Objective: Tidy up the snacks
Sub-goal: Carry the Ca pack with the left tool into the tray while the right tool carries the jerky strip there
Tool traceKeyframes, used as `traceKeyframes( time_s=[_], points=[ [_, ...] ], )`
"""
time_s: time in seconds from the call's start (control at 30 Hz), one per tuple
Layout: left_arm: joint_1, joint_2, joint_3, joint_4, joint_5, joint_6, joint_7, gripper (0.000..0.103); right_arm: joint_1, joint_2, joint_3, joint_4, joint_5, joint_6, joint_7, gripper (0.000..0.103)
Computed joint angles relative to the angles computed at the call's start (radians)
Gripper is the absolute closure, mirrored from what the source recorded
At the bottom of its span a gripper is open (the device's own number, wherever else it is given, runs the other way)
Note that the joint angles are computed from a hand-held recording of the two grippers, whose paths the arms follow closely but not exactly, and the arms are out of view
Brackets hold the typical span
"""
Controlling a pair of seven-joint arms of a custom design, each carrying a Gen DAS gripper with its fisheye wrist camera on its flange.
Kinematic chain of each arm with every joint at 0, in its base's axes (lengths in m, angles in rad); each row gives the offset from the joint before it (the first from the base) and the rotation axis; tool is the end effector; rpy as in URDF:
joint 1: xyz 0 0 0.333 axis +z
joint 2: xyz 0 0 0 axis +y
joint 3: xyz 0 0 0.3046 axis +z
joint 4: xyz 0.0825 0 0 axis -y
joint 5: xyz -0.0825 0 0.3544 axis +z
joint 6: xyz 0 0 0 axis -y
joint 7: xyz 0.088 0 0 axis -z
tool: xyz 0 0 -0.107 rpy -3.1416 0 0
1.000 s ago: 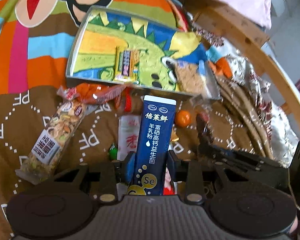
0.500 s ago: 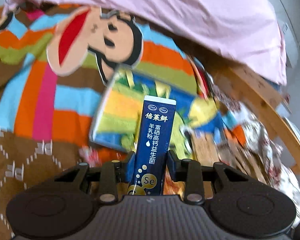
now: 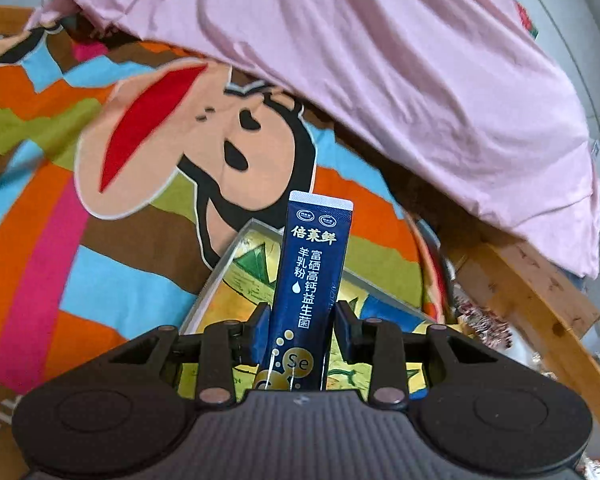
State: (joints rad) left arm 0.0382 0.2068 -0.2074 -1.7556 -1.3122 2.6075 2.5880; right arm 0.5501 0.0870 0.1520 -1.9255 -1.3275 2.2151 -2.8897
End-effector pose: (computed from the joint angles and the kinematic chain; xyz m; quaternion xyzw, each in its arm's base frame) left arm 0.6263 -0.0758 0.5096 -0.5393 0.6491 -0.5330 0.0608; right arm 0.4667 0.3501 0.4878 -0.4850 0.6965 -0.4265 0.3127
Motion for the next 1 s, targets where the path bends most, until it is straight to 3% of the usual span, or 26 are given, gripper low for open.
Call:
traceKeyframes(
  time_s=[0.13, 0.27, 0.4, 0.6, 0.87, 1.0],
  points=[
    [-0.020, 0.050, -0.013, 0.034, 0.063, 0.040, 0.012, 0.066, -0.024, 0.036, -0.024, 0.031, 0.013, 0.054, 0.006, 0.095],
    [-0.046, 0.080, -0.010, 0.047, 0.242, 0.069, -0.101, 0.066, -0.038, 0.055, -0.040, 0.031, 0.051, 0.112, 0.012, 0.095],
    [-0.040, 0.080, -0.038, 0.022, 0.259, 0.132, -0.077, 0.066, -0.040, 0.072, -0.049, 0.035, 0.086, 0.144, 0.003, 0.095],
    [-0.042, 0.094, -0.052, 0.023, 0.300, 0.167, -0.096, 0.066, -0.035, 0.082, -0.060, 0.038, 0.109, 0.157, 0.007, 0.095],
    [-0.061, 0.110, -0.040, 0.012, 0.478, 0.188, -0.212, 0.065, -0.037, 0.087, -0.064, 0.038, 0.169, 0.157, -0.018, 0.093],
    [-0.059, 0.114, -0.043, 0.005, 0.529, 0.193, -0.246, 0.064, -0.034, 0.085, -0.066, 0.037, 0.190, 0.140, -0.022, 0.081]
  ],
)
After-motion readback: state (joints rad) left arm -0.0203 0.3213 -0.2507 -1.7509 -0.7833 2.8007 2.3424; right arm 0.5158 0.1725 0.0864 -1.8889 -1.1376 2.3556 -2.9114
